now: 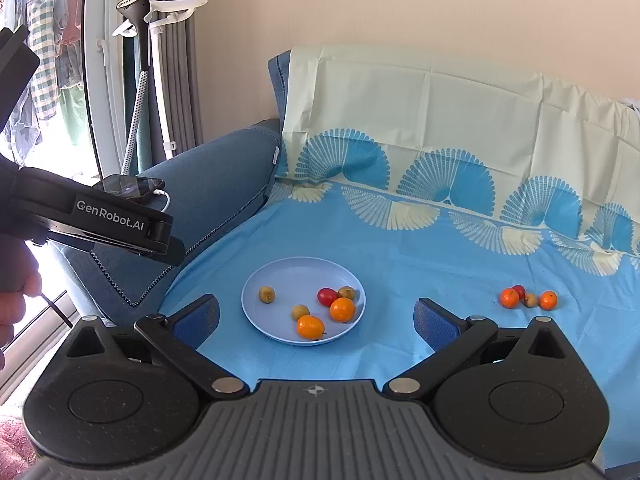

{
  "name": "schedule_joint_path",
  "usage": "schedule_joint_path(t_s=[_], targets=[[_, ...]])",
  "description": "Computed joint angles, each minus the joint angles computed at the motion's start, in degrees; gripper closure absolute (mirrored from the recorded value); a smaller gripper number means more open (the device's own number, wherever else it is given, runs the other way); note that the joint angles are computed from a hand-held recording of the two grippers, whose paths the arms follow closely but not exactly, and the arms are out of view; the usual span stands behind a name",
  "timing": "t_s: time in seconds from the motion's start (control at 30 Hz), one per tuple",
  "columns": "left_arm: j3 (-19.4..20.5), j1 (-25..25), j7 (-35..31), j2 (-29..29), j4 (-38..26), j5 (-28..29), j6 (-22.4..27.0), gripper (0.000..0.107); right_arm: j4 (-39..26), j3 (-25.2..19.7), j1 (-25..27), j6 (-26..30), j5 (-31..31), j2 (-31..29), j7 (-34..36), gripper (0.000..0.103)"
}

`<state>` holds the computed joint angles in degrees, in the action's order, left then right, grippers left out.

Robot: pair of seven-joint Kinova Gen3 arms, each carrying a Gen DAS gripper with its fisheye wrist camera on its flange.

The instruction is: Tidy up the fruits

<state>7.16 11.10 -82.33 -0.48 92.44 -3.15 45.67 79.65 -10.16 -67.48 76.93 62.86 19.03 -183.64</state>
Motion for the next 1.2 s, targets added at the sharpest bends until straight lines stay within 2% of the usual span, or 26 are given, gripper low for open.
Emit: schedule_joint_path(t_s=[0.4, 0.83, 0.97, 1.07, 1.2], targets=[[-0.1, 0.9, 1.2, 3.0, -2.6, -1.3, 1.4, 0.005, -0.1, 0.6, 1.8, -2.2, -1.6, 0.1, 0.3, 0.001], [0.2, 4.3, 4.1, 8.2, -8.2, -4.6, 4.1, 0.005, 3.4, 0.7, 5.0, -5.6, -2.9, -1.7, -2.3, 0.001], [0.7, 6.4, 4.2, 11.0, -11.1, -5.1, 4.5, 0.005, 5.4, 0.6, 5.7, -3.4, -2.4, -2.6, -4.7, 0.001], [1.5, 7.7, 2.3, 13.8, -14.2, -3.0, 5.0, 0.005, 7.8, 0.4, 6.3, -0.3, -1.7, -3.8, -7.5, 0.001], [2.0, 11.7, 1.7, 19.1, -19.9, -2.8, 6.0, 0.005, 12.1, -0.3, 8.7, 3.6, -1.7, -5.8, -11.3, 0.001]])
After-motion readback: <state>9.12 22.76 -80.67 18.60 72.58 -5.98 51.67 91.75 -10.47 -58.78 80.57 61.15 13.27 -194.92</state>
